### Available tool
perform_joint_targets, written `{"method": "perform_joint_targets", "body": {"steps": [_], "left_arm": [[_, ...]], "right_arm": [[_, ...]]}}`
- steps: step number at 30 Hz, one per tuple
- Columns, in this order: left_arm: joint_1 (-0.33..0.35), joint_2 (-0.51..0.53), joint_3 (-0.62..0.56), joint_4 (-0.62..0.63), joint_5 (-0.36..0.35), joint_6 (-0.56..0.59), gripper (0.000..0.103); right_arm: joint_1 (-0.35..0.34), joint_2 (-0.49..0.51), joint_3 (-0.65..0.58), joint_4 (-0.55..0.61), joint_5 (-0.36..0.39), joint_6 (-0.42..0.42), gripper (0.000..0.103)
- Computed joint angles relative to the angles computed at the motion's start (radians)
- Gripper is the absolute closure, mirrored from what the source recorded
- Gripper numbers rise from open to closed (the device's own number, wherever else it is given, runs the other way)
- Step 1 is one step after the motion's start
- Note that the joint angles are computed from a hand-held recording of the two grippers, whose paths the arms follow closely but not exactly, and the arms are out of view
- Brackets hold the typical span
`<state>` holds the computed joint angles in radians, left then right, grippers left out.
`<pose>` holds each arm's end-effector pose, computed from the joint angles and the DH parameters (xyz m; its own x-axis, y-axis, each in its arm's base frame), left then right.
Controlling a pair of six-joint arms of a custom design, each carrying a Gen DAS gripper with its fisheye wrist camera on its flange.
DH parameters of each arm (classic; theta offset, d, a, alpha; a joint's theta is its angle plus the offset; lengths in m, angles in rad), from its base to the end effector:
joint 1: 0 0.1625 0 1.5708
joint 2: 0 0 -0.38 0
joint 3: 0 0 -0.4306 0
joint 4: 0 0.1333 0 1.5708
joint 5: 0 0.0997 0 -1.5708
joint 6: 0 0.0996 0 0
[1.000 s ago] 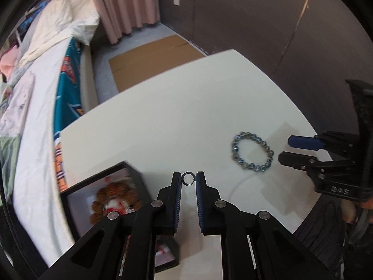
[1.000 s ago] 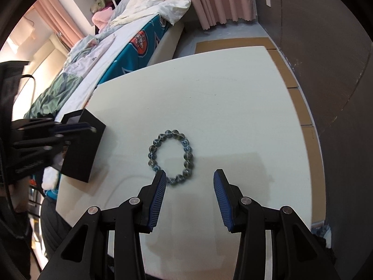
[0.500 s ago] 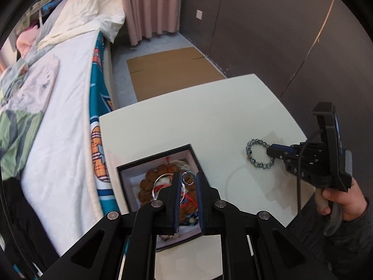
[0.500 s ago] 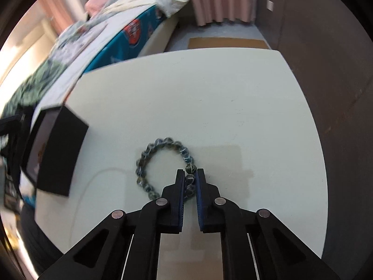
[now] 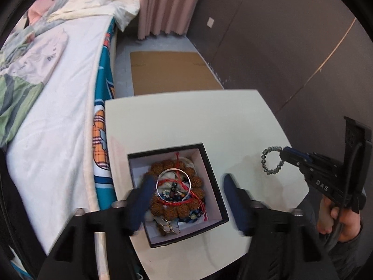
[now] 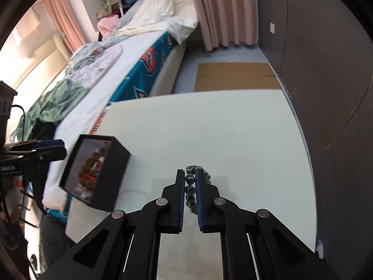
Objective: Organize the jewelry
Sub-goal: 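Release the ring into the box with the left gripper while the right lowers the bead bracelet in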
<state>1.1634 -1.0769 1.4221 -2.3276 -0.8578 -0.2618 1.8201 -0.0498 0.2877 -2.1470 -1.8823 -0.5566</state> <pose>-0.0979 -0.7276 0.3222 -0.8650 -0.1604 -0.4755 0.1442 0.8282 -0.5416 0.3275 -0.8696 0.0236 -0.6816 -0.5987 0.4208 -0.6982 0.7042 -0.1290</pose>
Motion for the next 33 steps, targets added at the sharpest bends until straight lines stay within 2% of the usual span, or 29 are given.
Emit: {"method": "perform_joint_targets", "body": {"steps": [7,16,21,25,26,27,28,29,33], "left_arm": [[0.003,-0.060,0.060,-0.032,0.007,-0.011,0.035],[0.003,-0.131,0.132,-0.055,0.028,-0.031,0.035],[0.003,-0.167,0.165,-0.067,0.034,-0.035,0.035],[0.000,-0.189,0.186,-0.066,0.035,-0.039,0.035],[-0.001,-0.194,0.191,-0.067,0.037,-0.038,0.035],[-0.002,-0.195,0.194,-0.069,0.037,-0.037,0.035],[-0.003,-0.197,0.197,-0.069,0.037,-0.036,0.035],[-0.005,-0.199,0.199,-0.070,0.037,-0.035,0.035],[-0.012,-0.202,0.204,-0.072,0.038,-0.030,0.035]], "right_arm": [[0.038,-0.038,0.073,-0.045,0.032,-0.015,0.093],[0.091,-0.038,0.091,-0.031,0.113,-0.039,0.093],[0.110,-0.039,0.105,0.002,0.163,-0.035,0.093],[0.110,-0.022,0.078,0.078,0.228,-0.005,0.092],[0.111,-0.015,0.071,0.079,0.217,-0.001,0.086],[0.116,-0.003,0.062,0.071,0.180,0.001,0.076],[0.119,0.001,0.062,0.057,0.145,0.006,0.048],[0.120,-0.005,0.081,0.028,0.117,0.014,0.030],[0.109,-0.054,0.153,-0.007,0.123,0.037,0.029]]}}
